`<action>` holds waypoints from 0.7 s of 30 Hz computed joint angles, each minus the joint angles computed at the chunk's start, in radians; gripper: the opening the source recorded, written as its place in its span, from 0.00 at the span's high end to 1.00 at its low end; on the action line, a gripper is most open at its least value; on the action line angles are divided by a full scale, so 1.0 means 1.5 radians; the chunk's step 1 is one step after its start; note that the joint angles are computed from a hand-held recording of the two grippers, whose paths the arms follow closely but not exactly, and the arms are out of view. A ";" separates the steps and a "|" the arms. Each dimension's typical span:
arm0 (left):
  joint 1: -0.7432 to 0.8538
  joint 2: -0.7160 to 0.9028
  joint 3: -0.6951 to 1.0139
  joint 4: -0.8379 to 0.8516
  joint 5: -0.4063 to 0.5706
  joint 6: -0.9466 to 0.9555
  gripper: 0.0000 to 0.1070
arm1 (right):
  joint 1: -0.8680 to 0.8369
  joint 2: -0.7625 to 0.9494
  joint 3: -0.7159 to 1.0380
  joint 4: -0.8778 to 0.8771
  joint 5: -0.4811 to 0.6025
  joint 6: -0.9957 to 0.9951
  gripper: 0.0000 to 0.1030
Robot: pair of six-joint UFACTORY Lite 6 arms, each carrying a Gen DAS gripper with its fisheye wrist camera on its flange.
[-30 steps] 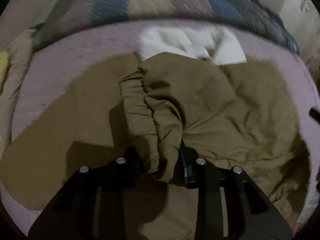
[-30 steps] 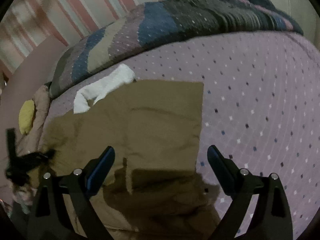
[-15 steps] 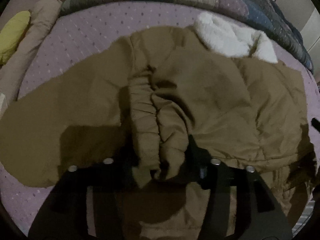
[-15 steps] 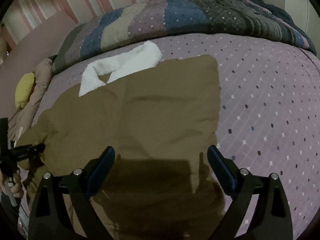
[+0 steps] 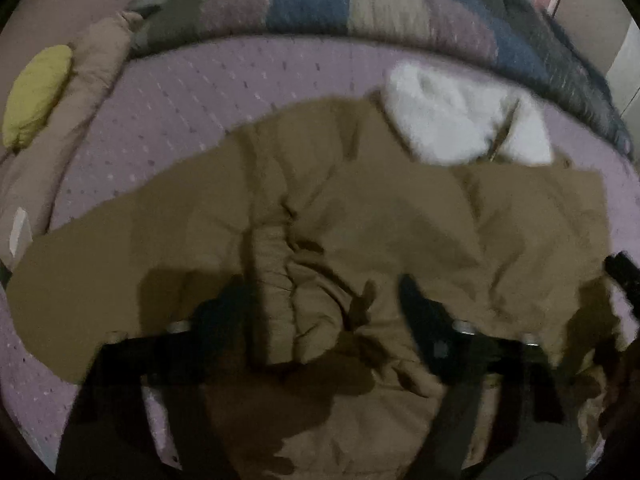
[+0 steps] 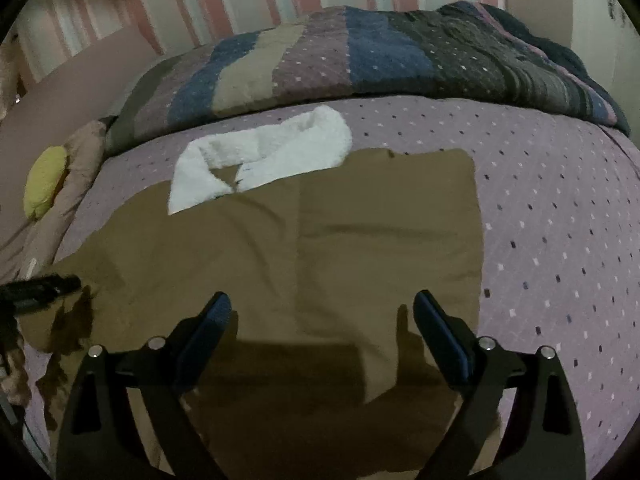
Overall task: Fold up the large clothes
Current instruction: 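Grasp the other sleeve with the left tool and fold it over the front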
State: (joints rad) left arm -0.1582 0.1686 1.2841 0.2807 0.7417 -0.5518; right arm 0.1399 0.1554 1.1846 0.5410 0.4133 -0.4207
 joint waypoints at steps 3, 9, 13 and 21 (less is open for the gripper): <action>-0.014 0.041 -0.006 0.050 -0.011 -0.028 0.47 | 0.002 0.031 0.010 -0.017 -0.004 0.011 0.36; 0.008 0.062 -0.029 0.040 -0.048 0.000 0.46 | 0.012 0.078 0.012 -0.060 -0.031 0.043 0.42; 0.007 0.077 -0.035 0.055 -0.065 -0.008 0.42 | 0.023 0.107 0.024 -0.103 -0.044 0.077 0.42; 0.012 0.060 -0.061 0.064 -0.073 -0.010 0.38 | 0.027 0.117 0.030 -0.131 -0.043 0.103 0.42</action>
State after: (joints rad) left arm -0.1398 0.2588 1.1925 0.3760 0.6327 -0.5665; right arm 0.1808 0.3312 1.2298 0.3444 0.3485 -0.2661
